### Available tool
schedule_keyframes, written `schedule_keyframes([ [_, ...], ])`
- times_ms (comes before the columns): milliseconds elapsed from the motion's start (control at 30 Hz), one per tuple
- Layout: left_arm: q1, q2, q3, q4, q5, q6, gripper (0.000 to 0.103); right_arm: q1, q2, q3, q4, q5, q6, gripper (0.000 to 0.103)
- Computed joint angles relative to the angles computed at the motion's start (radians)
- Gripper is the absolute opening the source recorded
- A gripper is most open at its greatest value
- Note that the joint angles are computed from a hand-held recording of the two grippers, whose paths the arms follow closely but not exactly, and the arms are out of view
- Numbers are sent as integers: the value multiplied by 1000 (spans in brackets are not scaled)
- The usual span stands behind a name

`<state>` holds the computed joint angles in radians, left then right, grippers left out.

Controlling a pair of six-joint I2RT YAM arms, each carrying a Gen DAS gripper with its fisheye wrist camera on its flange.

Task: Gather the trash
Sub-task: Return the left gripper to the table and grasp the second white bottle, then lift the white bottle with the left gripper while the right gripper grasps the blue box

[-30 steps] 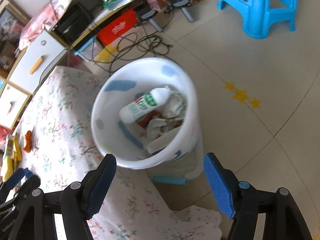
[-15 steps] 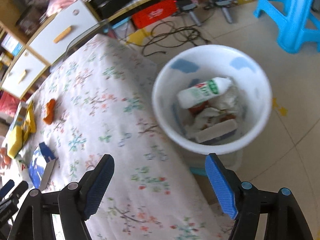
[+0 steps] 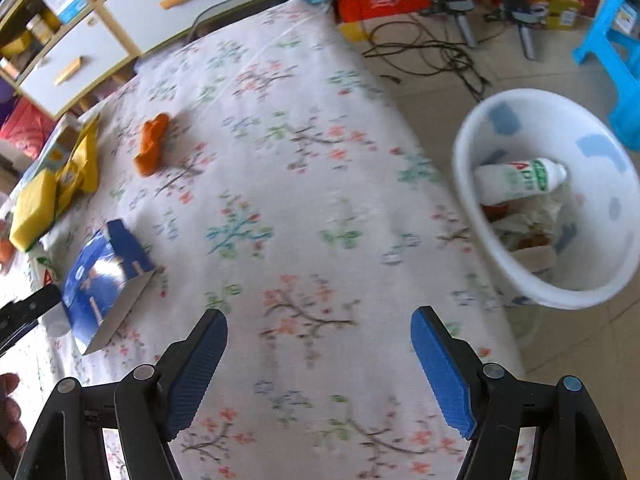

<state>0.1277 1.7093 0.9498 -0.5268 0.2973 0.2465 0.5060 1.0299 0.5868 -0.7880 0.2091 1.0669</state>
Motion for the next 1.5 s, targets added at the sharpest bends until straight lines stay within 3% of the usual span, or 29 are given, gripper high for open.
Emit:
schedule_keyframes([
  [167,5,-6,3,-1,-6,76,47,56,94,50,42,12,12,80],
  [300,30,-9,2,-23,15,133,43,76,154,86,73,17,14,80],
  [833,253,-2,83,-182,105,357,41,139,411,231,200,-13,-10,80],
  [967,306,2,99,-211,116,411,41,132,451,240,275,-61,-16,93],
  [1133,344,-15,91,-204,116,464,40,125,502,258,343,-98,64,97],
  [1367,401,-20,88,-205,121,544,40,161,631,367,369,-63,194,98],
  [1500,442,-9,107,-228,133,580,40,177,745,473,324,-14,239,98],
])
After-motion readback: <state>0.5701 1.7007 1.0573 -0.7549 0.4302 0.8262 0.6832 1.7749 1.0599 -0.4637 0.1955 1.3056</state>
